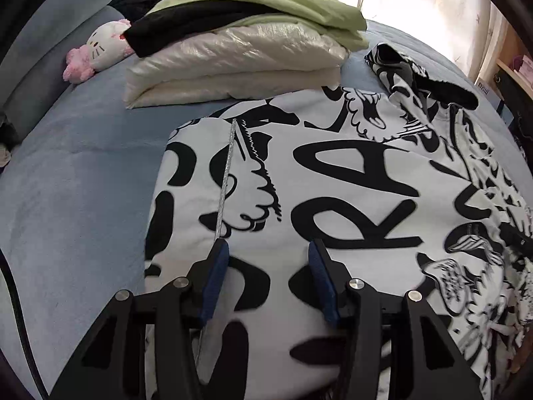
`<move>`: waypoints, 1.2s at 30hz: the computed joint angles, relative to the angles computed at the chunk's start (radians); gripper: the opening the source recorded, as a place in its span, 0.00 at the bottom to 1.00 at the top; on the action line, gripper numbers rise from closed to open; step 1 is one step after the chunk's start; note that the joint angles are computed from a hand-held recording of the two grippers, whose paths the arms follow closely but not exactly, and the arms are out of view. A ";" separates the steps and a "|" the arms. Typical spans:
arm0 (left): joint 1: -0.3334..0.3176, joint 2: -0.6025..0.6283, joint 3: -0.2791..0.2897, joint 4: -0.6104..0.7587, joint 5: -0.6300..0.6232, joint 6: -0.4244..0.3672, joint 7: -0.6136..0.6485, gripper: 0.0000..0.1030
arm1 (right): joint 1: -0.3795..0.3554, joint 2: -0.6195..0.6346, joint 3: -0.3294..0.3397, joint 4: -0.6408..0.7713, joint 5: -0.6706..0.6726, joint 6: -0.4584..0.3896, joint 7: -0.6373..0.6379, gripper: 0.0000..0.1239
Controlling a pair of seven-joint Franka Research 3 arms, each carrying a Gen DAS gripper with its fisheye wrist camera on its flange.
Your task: Fold large clothes
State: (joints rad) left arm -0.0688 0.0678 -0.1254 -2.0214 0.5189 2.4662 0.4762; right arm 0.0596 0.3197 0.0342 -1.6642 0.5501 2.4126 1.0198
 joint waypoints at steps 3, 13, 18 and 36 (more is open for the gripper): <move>-0.005 -0.047 -0.007 -0.025 0.003 -0.015 -0.014 0.47 | -0.011 -0.031 0.001 -0.018 0.026 -0.031 0.006 0.21; -0.033 -0.236 -0.062 -0.098 0.003 -0.103 -0.035 0.50 | -0.027 -0.223 -0.029 -0.161 0.144 -0.093 -0.091 0.30; -0.049 -0.326 -0.096 -0.133 0.009 -0.146 -0.059 0.55 | -0.020 -0.333 -0.060 -0.245 0.193 -0.107 -0.149 0.31; -0.121 -0.608 -0.185 -0.268 -0.004 -0.256 -0.120 0.58 | -0.023 -0.649 -0.178 -0.486 0.220 -0.170 -0.236 0.33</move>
State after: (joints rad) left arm -0.1899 -0.5404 -0.3106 -2.2895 0.5147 2.2100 0.3564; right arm 0.0369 -0.3290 -0.1436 -2.1504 0.7702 2.2430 0.7837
